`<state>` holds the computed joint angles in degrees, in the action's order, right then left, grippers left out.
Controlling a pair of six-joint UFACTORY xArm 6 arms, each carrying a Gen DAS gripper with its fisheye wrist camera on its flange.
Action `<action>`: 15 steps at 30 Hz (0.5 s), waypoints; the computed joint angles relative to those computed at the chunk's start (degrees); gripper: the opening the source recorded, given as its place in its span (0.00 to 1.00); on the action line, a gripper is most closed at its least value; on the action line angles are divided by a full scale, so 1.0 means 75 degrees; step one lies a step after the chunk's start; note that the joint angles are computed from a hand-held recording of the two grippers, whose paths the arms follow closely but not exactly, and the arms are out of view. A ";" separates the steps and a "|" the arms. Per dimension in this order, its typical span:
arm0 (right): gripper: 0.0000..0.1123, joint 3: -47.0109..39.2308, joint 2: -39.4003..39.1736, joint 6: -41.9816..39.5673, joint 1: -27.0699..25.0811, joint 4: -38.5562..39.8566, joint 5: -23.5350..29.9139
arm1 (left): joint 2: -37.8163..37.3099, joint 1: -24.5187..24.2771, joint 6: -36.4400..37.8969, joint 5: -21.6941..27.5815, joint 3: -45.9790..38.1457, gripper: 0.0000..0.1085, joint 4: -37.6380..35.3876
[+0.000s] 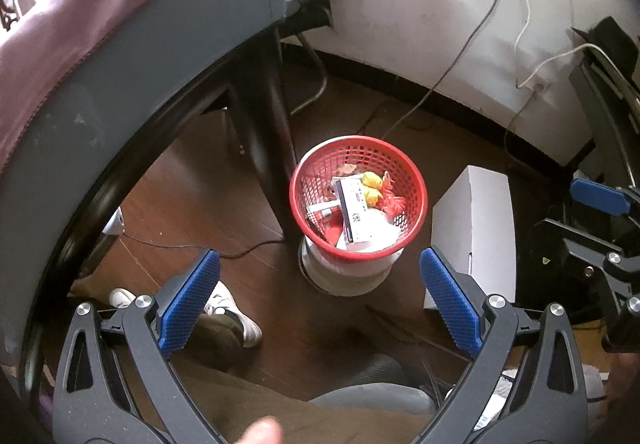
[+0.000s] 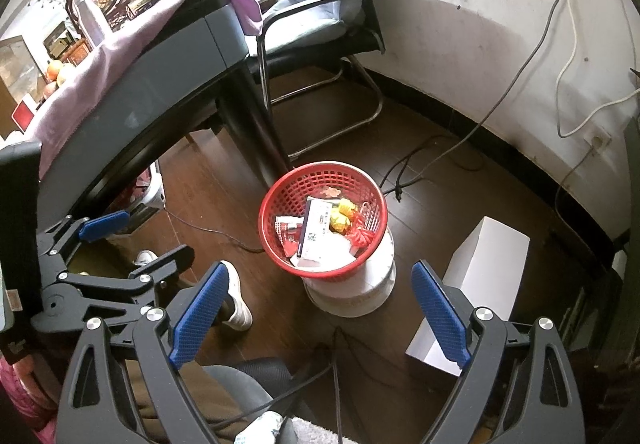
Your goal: Collect trash
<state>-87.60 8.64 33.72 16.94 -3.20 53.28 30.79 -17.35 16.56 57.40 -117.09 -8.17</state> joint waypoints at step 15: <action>0.81 0.0051 -0.0062 -0.0046 -0.0039 0.0020 -0.0059 | 0.0008 -0.0072 -0.0120 -0.0039 -0.0028 0.89 0.0173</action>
